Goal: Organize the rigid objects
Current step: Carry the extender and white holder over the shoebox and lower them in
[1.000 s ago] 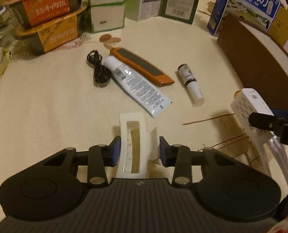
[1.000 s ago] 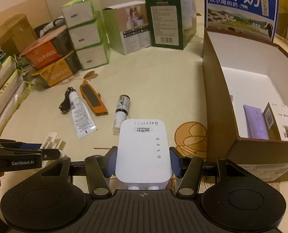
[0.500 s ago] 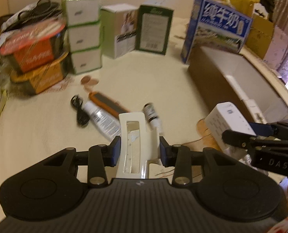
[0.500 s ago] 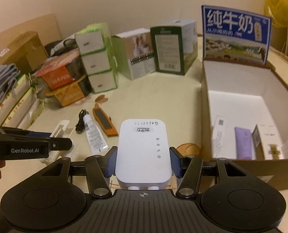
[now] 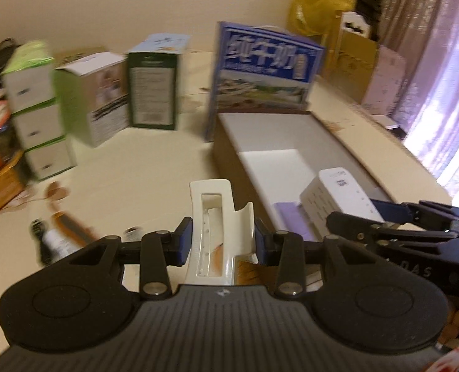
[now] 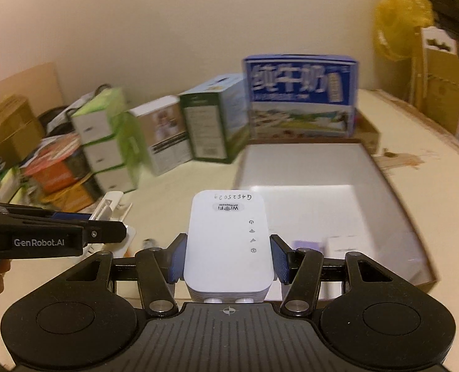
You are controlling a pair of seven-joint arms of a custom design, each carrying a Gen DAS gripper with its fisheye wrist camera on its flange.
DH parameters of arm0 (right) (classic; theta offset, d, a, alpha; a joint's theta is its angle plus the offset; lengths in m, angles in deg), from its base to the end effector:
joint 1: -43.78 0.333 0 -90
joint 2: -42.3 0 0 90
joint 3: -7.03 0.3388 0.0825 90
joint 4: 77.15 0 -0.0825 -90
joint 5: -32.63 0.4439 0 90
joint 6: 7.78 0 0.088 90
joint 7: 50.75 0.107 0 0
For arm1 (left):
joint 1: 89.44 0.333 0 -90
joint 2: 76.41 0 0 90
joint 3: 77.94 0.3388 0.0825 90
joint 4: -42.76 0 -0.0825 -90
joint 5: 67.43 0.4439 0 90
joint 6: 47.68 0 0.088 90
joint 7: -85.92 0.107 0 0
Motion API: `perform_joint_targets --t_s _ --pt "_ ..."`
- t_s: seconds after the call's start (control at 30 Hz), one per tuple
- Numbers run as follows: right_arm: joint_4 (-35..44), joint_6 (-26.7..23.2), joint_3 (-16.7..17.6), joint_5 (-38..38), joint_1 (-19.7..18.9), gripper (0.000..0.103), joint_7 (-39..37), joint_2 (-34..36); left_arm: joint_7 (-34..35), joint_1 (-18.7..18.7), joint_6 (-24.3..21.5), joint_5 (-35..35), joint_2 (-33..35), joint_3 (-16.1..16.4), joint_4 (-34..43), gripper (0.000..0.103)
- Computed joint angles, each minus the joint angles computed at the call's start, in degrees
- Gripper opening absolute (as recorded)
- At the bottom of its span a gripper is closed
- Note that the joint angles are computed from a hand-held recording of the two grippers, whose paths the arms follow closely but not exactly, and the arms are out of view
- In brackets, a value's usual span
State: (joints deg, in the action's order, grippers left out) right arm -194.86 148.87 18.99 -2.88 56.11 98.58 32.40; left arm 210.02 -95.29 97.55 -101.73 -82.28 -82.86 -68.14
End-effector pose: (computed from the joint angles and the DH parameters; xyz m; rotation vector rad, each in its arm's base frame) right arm 0.5420 0.2779 0.6095 -1.5004 1.7137 -0.6726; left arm 0.6230 -0.1143 0.6160 -1.4418 2.2044 -1.0919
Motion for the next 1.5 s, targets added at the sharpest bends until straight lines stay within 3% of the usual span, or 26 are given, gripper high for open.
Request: perform_joint_targets --t_s 0.27,0.53,0.93,1.1,1.5 --pt "-2.8 0.89 -2.34 3.43 -3.36 0.052 -2.89 -2.33 -2.81 -1.91 -0.56 2.3 6.59 -3.97 7.45 0.035" --pt "-1.51 2.9 -4.28 7.73 -5.87 0.052 -8.15 0.72 -7.12 -2.11 -0.55 8.57 15.17 -7.95 16.16 0.035" --pt "8.03 -0.84 -9.96 15.58 -3.1 0.052 -20.52 12.02 -16.71 -3.16 -5.07 23.2 30.86 -10.14 33.15 0.035" --pt "12.85 -4.5 -12.16 13.69 -1.12 0.052 -22.03 16.1 -18.79 -3.92 -7.57 27.55 36.32 -10.34 39.97 0.035" --pt "16.49 -3.83 -15.55 13.61 1.19 0.052 -20.23 20.5 -21.68 -5.07 -11.02 31.28 43.2 -10.37 48.85 0.035"
